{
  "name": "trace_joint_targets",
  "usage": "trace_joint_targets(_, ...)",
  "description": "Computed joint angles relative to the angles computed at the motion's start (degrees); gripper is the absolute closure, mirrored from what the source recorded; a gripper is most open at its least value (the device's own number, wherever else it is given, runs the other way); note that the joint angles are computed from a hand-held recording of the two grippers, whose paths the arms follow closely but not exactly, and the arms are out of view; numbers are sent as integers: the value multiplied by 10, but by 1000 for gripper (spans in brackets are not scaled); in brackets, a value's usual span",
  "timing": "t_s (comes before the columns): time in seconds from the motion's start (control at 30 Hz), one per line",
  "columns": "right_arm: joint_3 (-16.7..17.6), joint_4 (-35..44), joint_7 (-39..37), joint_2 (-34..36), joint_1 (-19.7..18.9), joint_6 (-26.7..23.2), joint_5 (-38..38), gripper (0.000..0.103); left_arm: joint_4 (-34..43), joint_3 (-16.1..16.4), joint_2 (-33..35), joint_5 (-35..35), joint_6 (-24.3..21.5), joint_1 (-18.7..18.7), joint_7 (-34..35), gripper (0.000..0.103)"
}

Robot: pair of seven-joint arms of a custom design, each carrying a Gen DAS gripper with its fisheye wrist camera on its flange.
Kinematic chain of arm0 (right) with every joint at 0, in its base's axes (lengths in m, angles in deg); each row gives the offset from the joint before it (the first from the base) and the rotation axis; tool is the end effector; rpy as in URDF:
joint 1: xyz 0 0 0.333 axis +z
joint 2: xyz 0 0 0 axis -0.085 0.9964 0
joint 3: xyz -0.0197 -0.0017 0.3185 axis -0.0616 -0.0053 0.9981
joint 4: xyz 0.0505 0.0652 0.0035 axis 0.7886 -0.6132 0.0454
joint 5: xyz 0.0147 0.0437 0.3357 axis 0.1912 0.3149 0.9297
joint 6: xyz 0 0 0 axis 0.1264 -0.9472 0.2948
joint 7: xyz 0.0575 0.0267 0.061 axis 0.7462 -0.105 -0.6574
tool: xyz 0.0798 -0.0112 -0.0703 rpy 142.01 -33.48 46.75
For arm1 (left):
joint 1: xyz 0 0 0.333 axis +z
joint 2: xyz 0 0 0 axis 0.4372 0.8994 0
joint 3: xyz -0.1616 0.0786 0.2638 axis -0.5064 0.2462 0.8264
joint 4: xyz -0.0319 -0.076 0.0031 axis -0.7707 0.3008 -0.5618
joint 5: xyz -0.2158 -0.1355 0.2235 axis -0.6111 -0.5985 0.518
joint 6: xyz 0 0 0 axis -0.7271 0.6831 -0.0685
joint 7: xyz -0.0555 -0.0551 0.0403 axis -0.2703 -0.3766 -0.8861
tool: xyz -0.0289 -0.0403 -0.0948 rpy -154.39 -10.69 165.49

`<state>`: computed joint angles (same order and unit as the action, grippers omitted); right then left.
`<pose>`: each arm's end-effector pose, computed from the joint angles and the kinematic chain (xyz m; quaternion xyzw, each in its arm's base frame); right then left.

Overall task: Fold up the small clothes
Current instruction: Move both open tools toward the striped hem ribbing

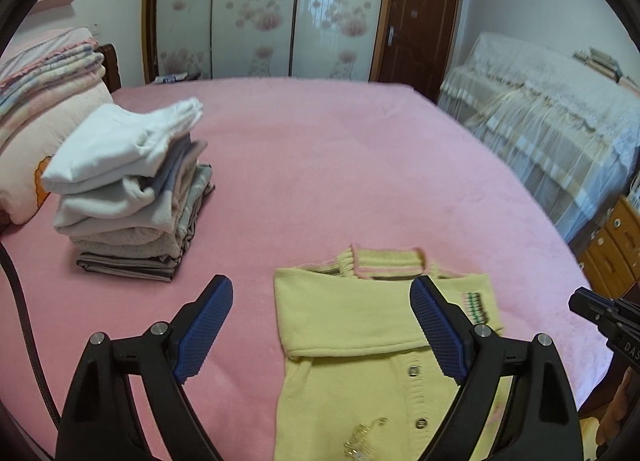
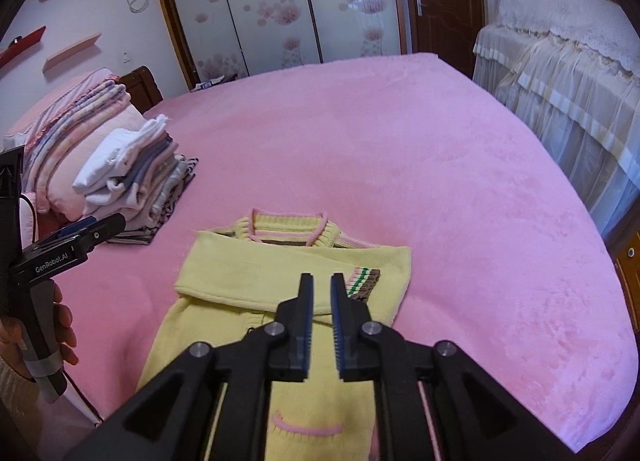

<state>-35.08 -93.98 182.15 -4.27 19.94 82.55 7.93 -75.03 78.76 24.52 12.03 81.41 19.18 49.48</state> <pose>0.3996 0.3128 0.5795 -0.5906 0.7124 -0.2290 0.3019 0.4810 -0.0989 0.5633 -0.5810 0.6983 -0.3604 0.2121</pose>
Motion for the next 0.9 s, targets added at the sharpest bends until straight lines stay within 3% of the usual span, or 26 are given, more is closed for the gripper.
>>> trace_joint_targets(0.1,14,-10,24,-25,5,-15,-21,71,-25,14,-43,-39,-32,-16,26,13)
trace_joint_targets(0.2,27,-33,45,-52,8,-19,-33,70,-50,13,-79,-38,-64,-13,28,13)
trace_joint_targets(0.3,44,-54,66,-74,9,-34,-47,70,-107,-14,-128,18,-42,13,7,13)
trace_joint_targets(0.37,53,-65,74,-84,13,-44,-51,70,-142,-16,-156,35,-23,11,9,13)
trace_joint_targets(0.63,71,-116,87,-127,34,-69,-21,70,-227,23,-245,21,-30,-27,36,13)
trace_joint_targets(0.9,86,-188,122,-165,38,-33,-23,70,-309,44,-296,-1,-15,-39,55,12)
